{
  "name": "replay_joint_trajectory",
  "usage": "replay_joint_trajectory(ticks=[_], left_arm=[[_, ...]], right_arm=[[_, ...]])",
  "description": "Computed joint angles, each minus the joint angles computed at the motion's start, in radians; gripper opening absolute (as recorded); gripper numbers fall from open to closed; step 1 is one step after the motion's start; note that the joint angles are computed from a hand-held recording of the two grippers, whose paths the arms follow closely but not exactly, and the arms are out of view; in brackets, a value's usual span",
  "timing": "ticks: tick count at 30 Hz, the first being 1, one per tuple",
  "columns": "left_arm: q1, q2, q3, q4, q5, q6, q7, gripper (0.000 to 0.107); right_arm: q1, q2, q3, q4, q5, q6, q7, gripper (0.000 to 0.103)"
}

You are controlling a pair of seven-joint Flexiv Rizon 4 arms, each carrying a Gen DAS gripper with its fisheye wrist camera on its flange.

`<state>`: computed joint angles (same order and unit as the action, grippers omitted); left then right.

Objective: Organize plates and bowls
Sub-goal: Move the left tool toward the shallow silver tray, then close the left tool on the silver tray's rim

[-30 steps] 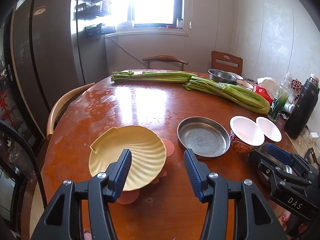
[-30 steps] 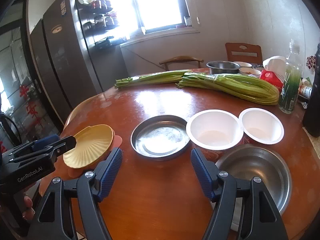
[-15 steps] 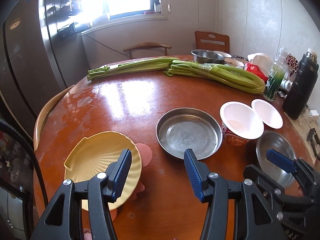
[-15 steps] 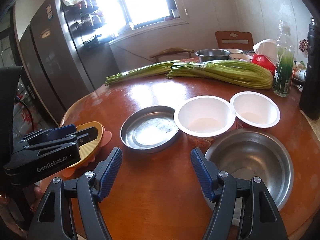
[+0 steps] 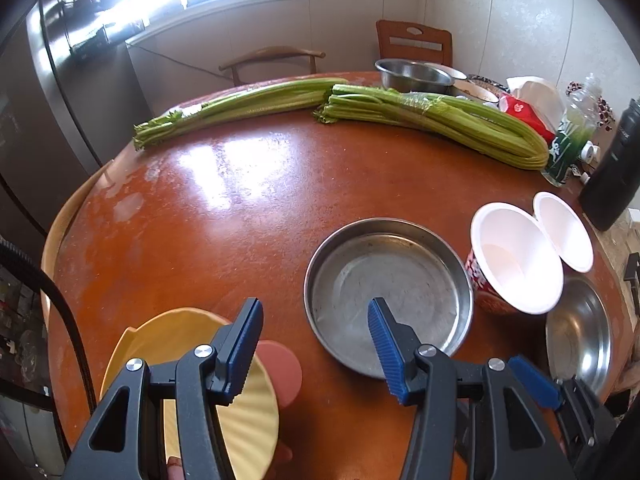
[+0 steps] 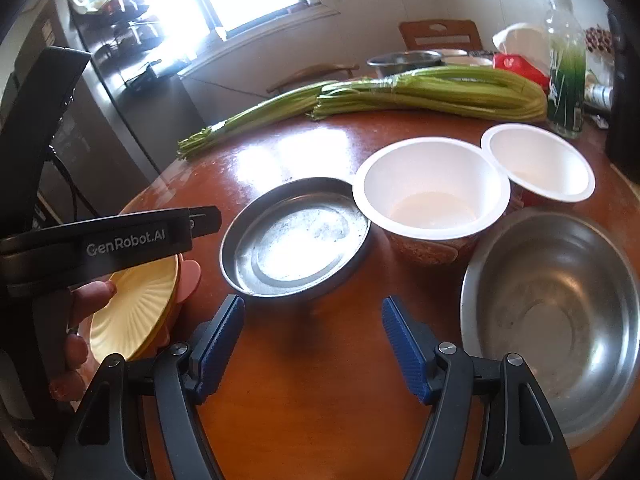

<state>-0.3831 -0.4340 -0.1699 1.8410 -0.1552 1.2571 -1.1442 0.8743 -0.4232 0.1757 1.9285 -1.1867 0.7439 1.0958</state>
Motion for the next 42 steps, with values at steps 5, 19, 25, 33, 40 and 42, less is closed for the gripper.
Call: replay_joint_trajectory(ticks=[5,19,25,33,40,42], left_arm=[[-0.023,-0.07,0.022,-0.102,0.029,-0.082,-0.02,0.054],[-0.036,-0.185,0.035,-0.261,0.049,-0.207,-0.022,0.054],[0.014,-0.206,-0.015,-0.272,-0.031,-0.276,0.023,0.054],[-0.002,-0.201,0.002,-0.268,-0.02,-0.266,0.022,0.03],[0.024,-0.177,-0.022,-0.227,-0.061,-0.241,0.055,0.027],[0.025,-0.165,-0.021,-0.212,-0.065,-0.227,0.059,0.027]], right_arm=[[-0.018,-0.002,-0.006,-0.01,0.014,0.007,-0.002,0.073],[-0.032,-0.061,-0.042,-0.083,0.178,0.049,-0.161,0.073],[-0.044,-0.066,-0.054,-0.064,0.193,0.093,-0.154,0.073],[-0.03,-0.08,-0.07,-0.075,0.133,0.085,-0.162,0.07],[-0.038,-0.066,-0.077,-0.048,0.06,0.118,-0.092,0.069],[-0.04,-0.059,-0.077,-0.041,0.038,0.124,-0.073,0.069]])
